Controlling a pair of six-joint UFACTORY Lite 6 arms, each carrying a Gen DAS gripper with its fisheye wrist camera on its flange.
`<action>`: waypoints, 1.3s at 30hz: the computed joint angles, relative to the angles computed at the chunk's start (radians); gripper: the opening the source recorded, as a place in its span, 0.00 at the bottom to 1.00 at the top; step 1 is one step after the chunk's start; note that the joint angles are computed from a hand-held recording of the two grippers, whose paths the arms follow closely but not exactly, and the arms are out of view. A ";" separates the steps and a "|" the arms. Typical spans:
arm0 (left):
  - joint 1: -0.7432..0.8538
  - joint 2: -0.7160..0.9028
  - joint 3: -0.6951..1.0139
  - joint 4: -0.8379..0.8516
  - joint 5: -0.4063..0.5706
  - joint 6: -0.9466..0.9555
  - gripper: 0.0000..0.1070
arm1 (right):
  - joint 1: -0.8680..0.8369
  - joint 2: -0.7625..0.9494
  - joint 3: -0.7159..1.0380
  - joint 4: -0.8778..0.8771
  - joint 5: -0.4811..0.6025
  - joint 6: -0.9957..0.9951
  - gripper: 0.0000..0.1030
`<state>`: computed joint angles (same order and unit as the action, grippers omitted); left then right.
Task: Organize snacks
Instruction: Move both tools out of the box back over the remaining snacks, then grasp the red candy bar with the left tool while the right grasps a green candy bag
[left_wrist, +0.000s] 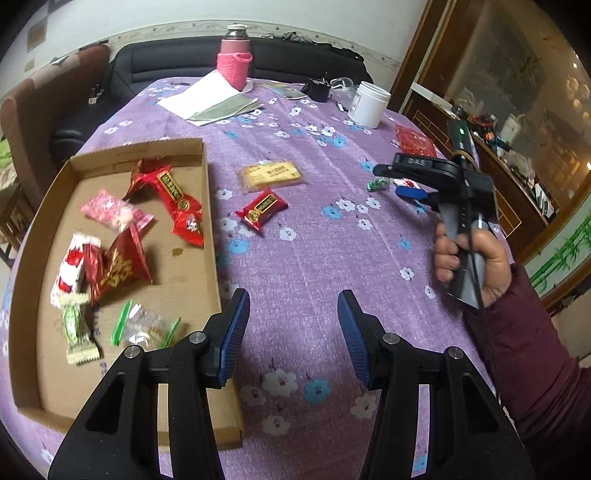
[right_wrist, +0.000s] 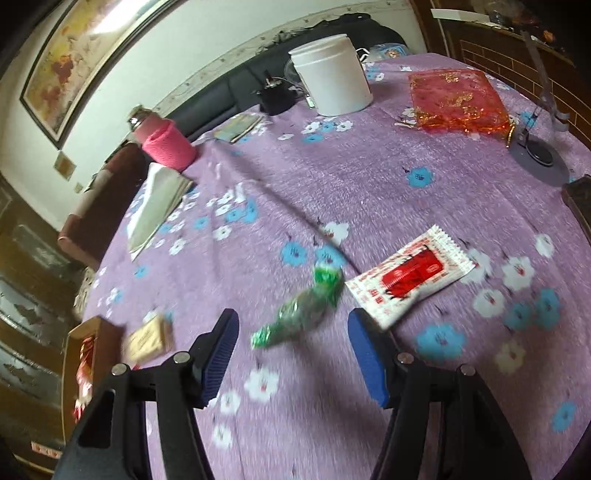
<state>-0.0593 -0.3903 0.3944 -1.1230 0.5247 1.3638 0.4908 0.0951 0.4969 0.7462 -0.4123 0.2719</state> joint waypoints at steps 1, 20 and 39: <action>-0.016 0.015 0.012 -0.004 -0.013 0.002 0.46 | 0.006 0.015 0.019 0.060 -0.008 -0.059 0.63; -0.364 0.787 0.700 0.645 -0.317 -0.569 0.46 | -0.066 0.034 -0.004 -0.136 -0.016 0.052 0.29; -0.297 0.715 0.622 0.195 -0.223 -0.174 0.19 | 0.020 -0.034 -0.029 -0.205 -0.046 0.084 0.29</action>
